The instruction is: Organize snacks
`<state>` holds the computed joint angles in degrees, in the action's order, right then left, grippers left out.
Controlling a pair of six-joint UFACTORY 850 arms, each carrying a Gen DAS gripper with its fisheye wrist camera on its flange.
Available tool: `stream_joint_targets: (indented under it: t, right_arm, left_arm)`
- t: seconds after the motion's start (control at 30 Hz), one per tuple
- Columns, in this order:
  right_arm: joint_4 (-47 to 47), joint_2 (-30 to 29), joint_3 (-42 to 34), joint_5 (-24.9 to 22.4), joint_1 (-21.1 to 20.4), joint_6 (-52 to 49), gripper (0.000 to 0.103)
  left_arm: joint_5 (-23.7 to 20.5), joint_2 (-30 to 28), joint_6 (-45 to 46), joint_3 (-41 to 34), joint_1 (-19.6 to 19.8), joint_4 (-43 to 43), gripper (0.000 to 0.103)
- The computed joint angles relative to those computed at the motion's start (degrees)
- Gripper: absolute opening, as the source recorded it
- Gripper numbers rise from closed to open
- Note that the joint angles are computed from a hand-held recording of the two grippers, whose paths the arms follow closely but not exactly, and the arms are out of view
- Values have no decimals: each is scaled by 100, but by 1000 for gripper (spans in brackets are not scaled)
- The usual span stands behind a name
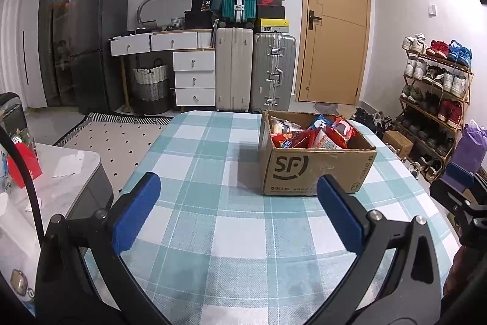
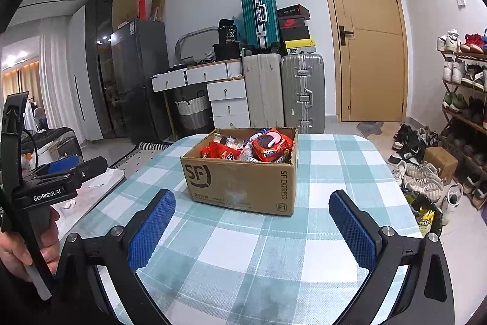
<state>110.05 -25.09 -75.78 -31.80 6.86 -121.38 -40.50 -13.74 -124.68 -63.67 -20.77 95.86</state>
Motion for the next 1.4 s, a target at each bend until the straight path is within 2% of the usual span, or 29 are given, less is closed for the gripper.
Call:
stream_joint_targets:
  t: [1.4]
  right_arm:
    - [37, 13, -10, -5, -17, 96, 103]
  left_arm:
    - [58, 69, 50, 28, -24, -122, 103]
